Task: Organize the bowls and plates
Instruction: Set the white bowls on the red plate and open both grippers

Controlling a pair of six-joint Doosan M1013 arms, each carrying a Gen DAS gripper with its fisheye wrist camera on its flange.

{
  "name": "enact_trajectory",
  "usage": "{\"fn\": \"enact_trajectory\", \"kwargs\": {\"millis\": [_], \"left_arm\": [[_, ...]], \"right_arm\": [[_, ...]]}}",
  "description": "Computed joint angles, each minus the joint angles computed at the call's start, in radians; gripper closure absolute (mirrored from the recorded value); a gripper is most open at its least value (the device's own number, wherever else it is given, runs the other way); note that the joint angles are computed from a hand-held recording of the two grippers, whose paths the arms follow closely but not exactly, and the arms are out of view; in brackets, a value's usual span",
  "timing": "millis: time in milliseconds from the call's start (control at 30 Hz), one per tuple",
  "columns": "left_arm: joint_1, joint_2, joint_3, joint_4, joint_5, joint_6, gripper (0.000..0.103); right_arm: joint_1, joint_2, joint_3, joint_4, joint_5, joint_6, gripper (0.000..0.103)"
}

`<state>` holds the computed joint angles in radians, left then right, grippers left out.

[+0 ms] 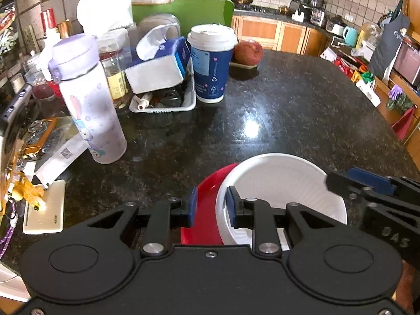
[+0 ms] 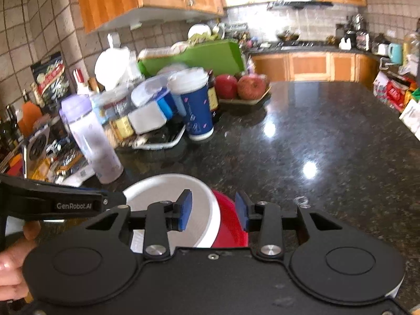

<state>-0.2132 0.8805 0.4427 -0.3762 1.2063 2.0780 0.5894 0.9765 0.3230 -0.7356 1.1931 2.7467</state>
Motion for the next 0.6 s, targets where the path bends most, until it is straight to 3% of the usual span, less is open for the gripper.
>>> {"fn": "enact_trajectory", "kwargs": {"millis": [67,167,267,600], "left_arm": [[0.002,-0.019,0.037,0.001,-0.041,0.000,0.068],[-0.004,-0.078,0.154,0.035,-0.181,-0.003,0.068],[-0.005,-0.114,0.222,0.049,-0.263,-0.001,0.068],[0.010,-0.173,0.318,0.006,-0.295,0.007,0.068]], "right_arm": [[0.010,-0.009,0.017,-0.045,0.005,0.029,0.063],[0.027,-0.016,0.035,-0.120,0.036,0.058,0.062],[0.040,-0.026,0.057,-0.155,0.060,0.064,0.062],[0.055,-0.064,0.132,-0.149,0.065,0.086,0.062]]}}
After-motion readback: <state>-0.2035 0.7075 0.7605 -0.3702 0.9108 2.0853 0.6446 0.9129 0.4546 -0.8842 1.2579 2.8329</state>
